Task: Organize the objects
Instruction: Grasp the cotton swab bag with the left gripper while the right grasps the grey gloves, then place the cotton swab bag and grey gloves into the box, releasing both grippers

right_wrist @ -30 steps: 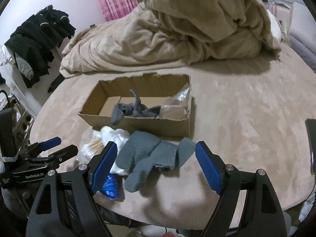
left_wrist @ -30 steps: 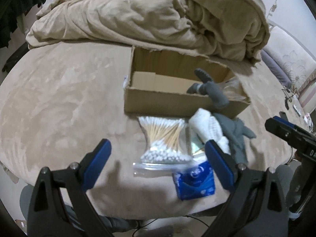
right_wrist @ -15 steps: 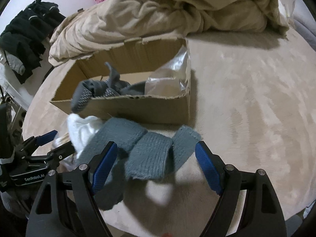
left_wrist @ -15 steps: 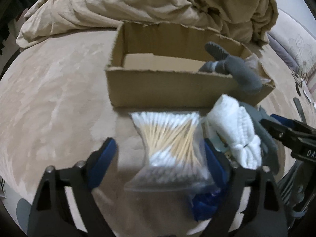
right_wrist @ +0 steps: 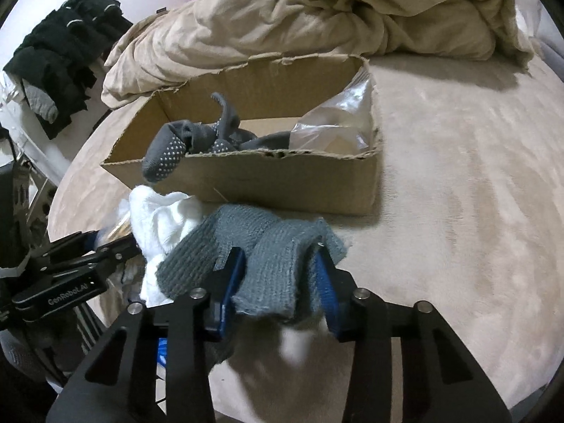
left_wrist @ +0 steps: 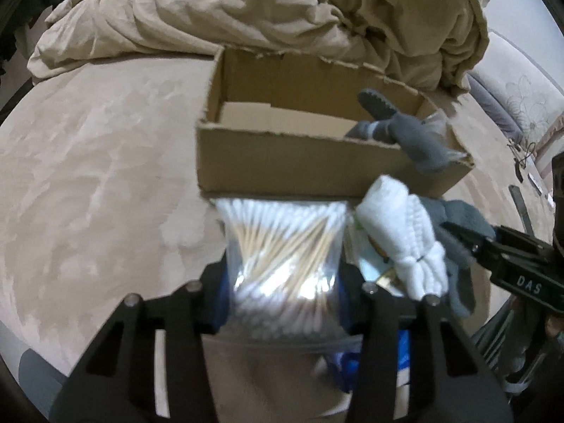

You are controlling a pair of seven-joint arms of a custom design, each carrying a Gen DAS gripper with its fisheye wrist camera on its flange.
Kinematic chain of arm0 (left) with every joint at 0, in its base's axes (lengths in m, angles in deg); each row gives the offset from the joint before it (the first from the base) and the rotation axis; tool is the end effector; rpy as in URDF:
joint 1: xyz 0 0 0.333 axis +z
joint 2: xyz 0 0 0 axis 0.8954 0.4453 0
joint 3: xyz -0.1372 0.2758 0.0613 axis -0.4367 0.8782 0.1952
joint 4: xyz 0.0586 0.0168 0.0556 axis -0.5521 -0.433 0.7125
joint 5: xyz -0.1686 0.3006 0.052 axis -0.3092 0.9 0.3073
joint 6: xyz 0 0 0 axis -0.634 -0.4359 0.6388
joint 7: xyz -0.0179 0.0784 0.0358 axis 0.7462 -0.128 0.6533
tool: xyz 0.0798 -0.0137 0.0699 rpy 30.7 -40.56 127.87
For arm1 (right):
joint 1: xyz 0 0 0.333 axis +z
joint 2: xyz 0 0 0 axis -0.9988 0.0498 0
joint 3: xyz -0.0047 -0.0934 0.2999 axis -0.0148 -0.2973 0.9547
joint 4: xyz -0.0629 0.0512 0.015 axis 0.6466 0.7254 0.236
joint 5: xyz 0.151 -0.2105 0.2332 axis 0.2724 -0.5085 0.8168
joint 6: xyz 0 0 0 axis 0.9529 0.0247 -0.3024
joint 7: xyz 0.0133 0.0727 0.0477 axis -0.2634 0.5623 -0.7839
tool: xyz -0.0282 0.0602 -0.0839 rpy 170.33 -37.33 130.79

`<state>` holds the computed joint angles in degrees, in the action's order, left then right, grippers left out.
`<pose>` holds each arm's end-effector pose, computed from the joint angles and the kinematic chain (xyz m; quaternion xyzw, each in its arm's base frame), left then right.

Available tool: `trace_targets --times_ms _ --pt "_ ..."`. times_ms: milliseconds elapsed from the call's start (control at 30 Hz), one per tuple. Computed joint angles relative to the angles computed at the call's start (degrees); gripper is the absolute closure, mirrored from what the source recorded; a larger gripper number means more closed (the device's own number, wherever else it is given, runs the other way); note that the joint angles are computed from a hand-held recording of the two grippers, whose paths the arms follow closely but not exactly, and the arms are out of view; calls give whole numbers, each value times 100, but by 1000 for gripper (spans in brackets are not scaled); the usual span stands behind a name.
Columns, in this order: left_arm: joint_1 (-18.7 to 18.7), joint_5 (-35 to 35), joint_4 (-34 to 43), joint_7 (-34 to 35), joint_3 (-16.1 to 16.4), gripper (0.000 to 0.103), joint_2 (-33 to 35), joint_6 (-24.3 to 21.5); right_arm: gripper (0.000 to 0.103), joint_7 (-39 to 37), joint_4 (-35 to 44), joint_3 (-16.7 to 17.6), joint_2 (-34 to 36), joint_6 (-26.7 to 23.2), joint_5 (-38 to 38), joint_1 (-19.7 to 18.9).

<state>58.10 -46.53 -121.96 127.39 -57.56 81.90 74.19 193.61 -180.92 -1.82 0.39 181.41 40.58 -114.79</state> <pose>0.4955 -0.1150 0.3828 -0.4384 0.8459 -0.2983 0.0573 0.3612 0.1819 0.3728 -0.5390 0.7755 -0.1531 0.2909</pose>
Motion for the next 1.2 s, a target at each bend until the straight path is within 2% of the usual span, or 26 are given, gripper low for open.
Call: trace_targets --times_ms 167,233,433,533,900,1200 --pt "25 -180 -103 174 96 56 -280 -141 61 116 -216 -704 -531 -313 60 803" --pt "10 -206 -150 187 149 56 -428 -204 61 227 -248 -885 -706 -458 1 1023" --pt "-43 -309 -222 273 388 56 -872 -481 61 457 -206 -1413 -1191 -880 -270 1587" --pt "-59 -334 -202 268 510 56 -1055 -646 61 548 -128 -1593 -1396 -1038 -467 1751" --pt "-84 -377 108 139 756 56 -1360 -1061 61 693 311 -1948 -1673 -1333 -1056 2036" --pt "-140 -705 367 404 831 56 -1456 -1132 61 656 703 -1928 -1812 -1341 -1452 1824"
